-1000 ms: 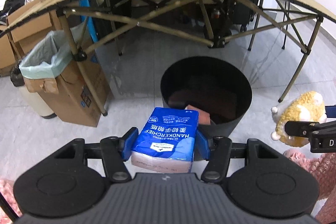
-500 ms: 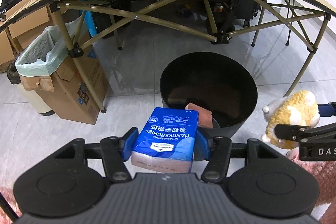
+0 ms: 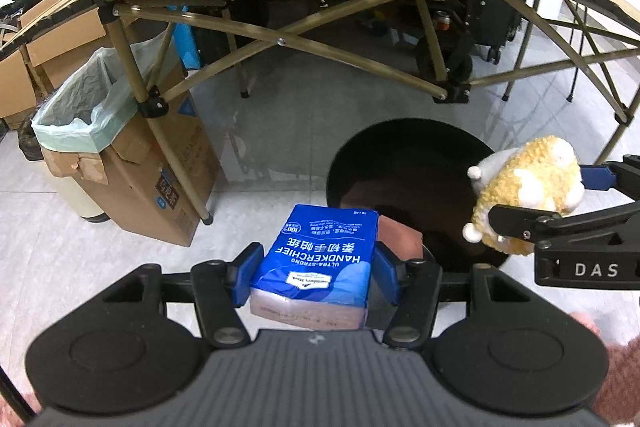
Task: Organize soft objects
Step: 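Carry the tissue pack and plush with both tools over the black bin, then lower the right tool into the bin and open it to drop the plush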
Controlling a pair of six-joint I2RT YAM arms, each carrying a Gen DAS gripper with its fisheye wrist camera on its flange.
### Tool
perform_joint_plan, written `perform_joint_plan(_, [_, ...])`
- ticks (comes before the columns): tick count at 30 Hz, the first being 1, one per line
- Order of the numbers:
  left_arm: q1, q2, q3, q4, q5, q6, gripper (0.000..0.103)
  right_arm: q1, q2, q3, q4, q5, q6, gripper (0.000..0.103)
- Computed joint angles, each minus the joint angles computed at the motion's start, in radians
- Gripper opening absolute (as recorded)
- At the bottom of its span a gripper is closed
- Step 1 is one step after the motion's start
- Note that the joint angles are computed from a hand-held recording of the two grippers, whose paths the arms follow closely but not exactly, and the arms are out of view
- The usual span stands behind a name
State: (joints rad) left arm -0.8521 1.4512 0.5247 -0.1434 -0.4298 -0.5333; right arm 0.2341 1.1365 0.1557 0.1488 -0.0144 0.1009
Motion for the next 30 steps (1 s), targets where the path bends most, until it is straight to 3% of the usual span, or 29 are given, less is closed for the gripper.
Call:
perform_joint_plan(7, [0.070, 0.059, 0.032, 0.035, 0.024, 0.034, 0.060, -0.042, 0.267, 0.042, 0.241, -0.046, -0.057, 0.085])
perform_joint_plan(12, [0.092, 0.086, 0.044, 0.049, 0.031, 0.043, 0.060, -0.047, 0.407, 0.085, 0.326, -0.064, -0.056, 0.087])
perform_joint_plan(23, [0.106, 0.089, 0.043, 0.063, 0.017, 0.050, 0.060, -0.023, 0.498, 0.141, 0.334, -0.041, -0.038, 0.094])
perform_joint_plan(26, [0.107, 0.090, 0.044, 0.067, 0.020, 0.053, 0.060, -0.029, 0.501, 0.143, 0.328, -0.041, -0.031, 0.103])
perform_joint_plan(30, [0.104, 0.097, 0.047, 0.067, 0.017, 0.052, 0.060, -0.043, 0.494, 0.149, 0.297, -0.045, -0.020, 0.103])
